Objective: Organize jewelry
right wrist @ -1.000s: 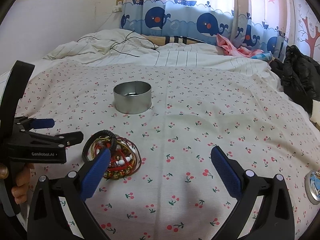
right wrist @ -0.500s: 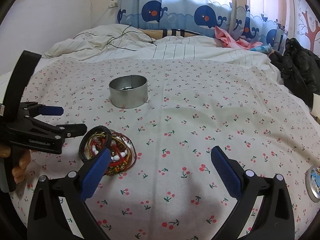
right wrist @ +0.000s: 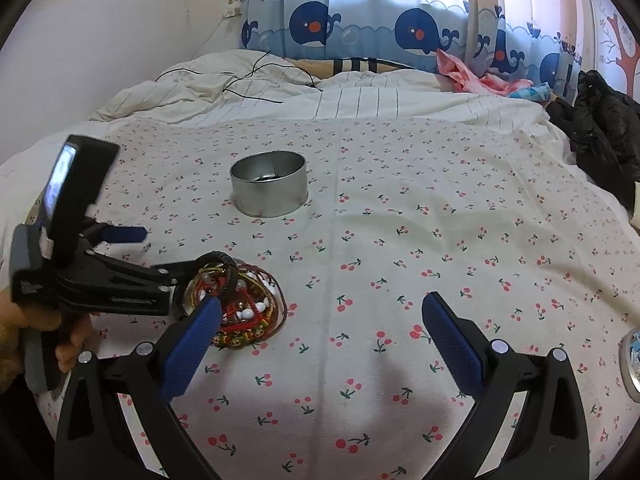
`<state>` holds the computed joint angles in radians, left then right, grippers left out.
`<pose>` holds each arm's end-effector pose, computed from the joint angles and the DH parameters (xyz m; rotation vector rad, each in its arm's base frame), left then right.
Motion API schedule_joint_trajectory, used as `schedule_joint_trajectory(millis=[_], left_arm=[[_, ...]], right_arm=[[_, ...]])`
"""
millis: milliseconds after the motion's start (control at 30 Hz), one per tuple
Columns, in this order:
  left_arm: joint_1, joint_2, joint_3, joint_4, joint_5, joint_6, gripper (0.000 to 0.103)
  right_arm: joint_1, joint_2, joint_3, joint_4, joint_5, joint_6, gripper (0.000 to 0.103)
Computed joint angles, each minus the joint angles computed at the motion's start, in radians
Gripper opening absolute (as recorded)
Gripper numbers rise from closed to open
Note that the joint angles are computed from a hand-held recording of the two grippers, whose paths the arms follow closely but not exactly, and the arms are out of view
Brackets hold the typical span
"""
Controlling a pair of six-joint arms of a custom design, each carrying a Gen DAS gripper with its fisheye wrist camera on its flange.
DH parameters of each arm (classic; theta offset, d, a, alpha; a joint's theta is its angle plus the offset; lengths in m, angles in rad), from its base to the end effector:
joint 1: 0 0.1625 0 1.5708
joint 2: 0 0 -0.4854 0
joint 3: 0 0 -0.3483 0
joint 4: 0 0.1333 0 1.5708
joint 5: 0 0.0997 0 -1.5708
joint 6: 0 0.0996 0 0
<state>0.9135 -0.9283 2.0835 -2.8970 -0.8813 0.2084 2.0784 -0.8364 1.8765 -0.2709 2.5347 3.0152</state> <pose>-0.1760 -0.5499 0.1737 0.9695 2.2799 -0.4048 0.2749 -0.3884 0.1112 0.2133 -2.1504 1.0869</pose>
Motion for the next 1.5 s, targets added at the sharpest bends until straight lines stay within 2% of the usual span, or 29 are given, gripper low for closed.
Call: schedule_joint_trajectory(millis=[167,267,300,367,433,500,600,700,800,867,1067,1167,1200,1267,1300,1333,1433,1500], left_arm=[[-0.003,0.006,0.003,-0.018,0.000,0.005,0.077],[0.002,0.002,-0.001,0.012,-0.037,0.009,0.068],[0.005,-0.001,-0.005,0.033,-0.061,0.011,0.057],[0.007,-0.006,-0.007,0.052,-0.096,0.024,0.043],[0.013,-0.016,-0.013,0.080,-0.135,0.024,0.023],[0.019,-0.024,-0.019,0.103,-0.153,0.015,0.010],[0.028,-0.034,-0.028,0.123,-0.155,-0.018,0.008],[0.066,-0.065,-0.057,0.159,-0.244,-0.080,0.008],[0.071,-0.085,-0.054,0.129,-0.256,-0.083,0.007],[0.078,-0.088,-0.061,0.127,-0.246,-0.103,0.006],[0.081,-0.058,-0.096,0.168,-0.134,-0.153,0.006],[0.097,-0.035,-0.147,0.228,-0.131,-0.172,0.008],[0.102,-0.025,-0.170,0.254,-0.133,-0.170,0.012],[0.109,-0.015,-0.203,0.287,-0.148,-0.148,0.027],[0.111,-0.011,-0.212,0.292,-0.148,-0.144,0.041],[0.113,-0.010,-0.215,0.294,-0.149,-0.144,0.049],[0.112,-0.011,-0.217,0.306,-0.150,-0.144,0.052],[0.109,-0.012,-0.213,0.308,-0.145,-0.133,0.052]], right_arm=[[-0.003,-0.001,-0.001,0.007,-0.012,0.008,0.096],[-0.004,0.001,-0.001,0.010,-0.014,0.010,0.096],[-0.004,0.001,-0.002,0.011,-0.015,0.011,0.096],[-0.005,0.004,-0.004,0.014,-0.014,0.012,0.096],[-0.005,0.006,-0.005,0.014,-0.009,0.012,0.096],[-0.006,0.007,-0.006,0.013,-0.005,0.012,0.096],[-0.007,0.011,-0.008,0.012,0.002,0.011,0.096],[-0.009,0.011,-0.008,0.011,0.005,0.009,0.096],[-0.011,0.012,-0.009,0.014,0.002,0.009,0.096],[-0.010,0.014,-0.009,0.011,0.005,0.006,0.096],[-0.017,0.020,-0.017,0.028,-0.004,0.012,0.096],[-0.028,0.033,-0.052,0.078,-0.039,-0.008,0.096],[-0.034,0.036,-0.068,0.098,-0.060,-0.021,0.096],[-0.041,0.047,-0.103,0.130,-0.087,-0.066,0.096],[-0.044,0.051,-0.118,0.143,-0.104,-0.098,0.096],[-0.047,0.055,-0.135,0.159,-0.125,-0.132,0.096],[-0.063,0.079,-0.191,0.235,-0.204,-0.228,0.096],[-0.074,0.102,-0.235,0.296,-0.241,-0.279,0.083]])
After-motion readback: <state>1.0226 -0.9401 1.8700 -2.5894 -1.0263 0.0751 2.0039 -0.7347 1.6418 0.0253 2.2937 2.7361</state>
